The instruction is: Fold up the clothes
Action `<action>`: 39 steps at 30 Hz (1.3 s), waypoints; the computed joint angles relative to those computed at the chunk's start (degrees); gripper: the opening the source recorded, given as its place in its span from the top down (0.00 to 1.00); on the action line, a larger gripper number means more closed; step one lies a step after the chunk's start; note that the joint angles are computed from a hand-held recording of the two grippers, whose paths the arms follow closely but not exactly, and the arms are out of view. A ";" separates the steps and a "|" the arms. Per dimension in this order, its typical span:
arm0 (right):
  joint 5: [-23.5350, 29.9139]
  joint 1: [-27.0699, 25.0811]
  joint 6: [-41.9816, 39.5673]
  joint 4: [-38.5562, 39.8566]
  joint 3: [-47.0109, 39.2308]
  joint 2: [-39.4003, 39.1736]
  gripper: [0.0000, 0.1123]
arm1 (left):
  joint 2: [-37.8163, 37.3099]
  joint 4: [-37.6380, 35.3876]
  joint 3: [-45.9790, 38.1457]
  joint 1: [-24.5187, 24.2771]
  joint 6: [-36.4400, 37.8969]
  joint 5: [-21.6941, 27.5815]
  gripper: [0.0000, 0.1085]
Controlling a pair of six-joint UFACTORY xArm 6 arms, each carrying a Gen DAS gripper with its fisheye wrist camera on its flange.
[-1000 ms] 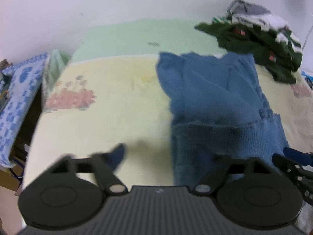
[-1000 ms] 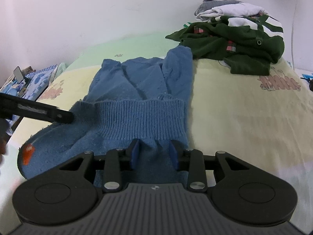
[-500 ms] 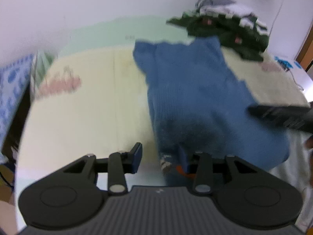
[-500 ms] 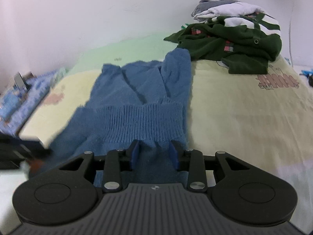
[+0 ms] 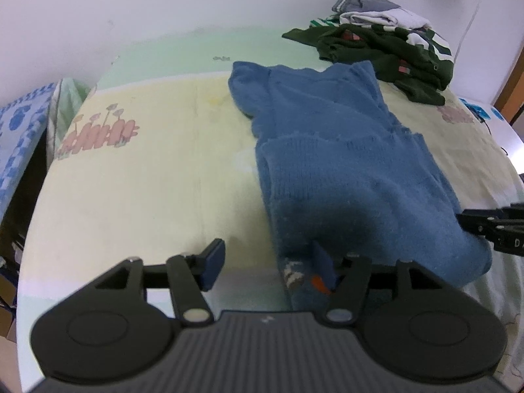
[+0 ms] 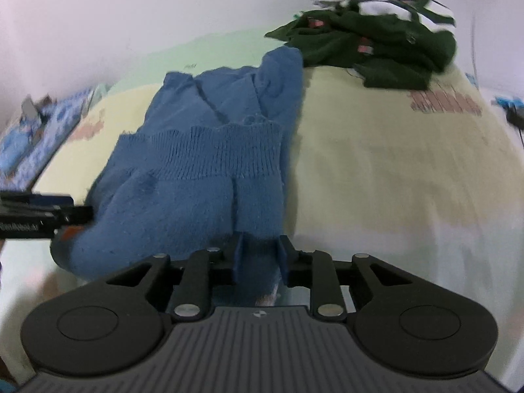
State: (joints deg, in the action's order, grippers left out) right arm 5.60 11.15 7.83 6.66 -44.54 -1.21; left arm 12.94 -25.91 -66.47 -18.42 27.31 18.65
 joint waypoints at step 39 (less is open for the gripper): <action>12.16 -0.34 -32.49 31.19 -33.31 21.07 0.78 | 22.42 7.76 -33.49 2.88 -6.64 13.44 0.45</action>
State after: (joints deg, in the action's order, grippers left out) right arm 17.76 10.81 -24.66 37.85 -77.85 19.86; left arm 35.36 -18.15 -99.96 -15.54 20.66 32.09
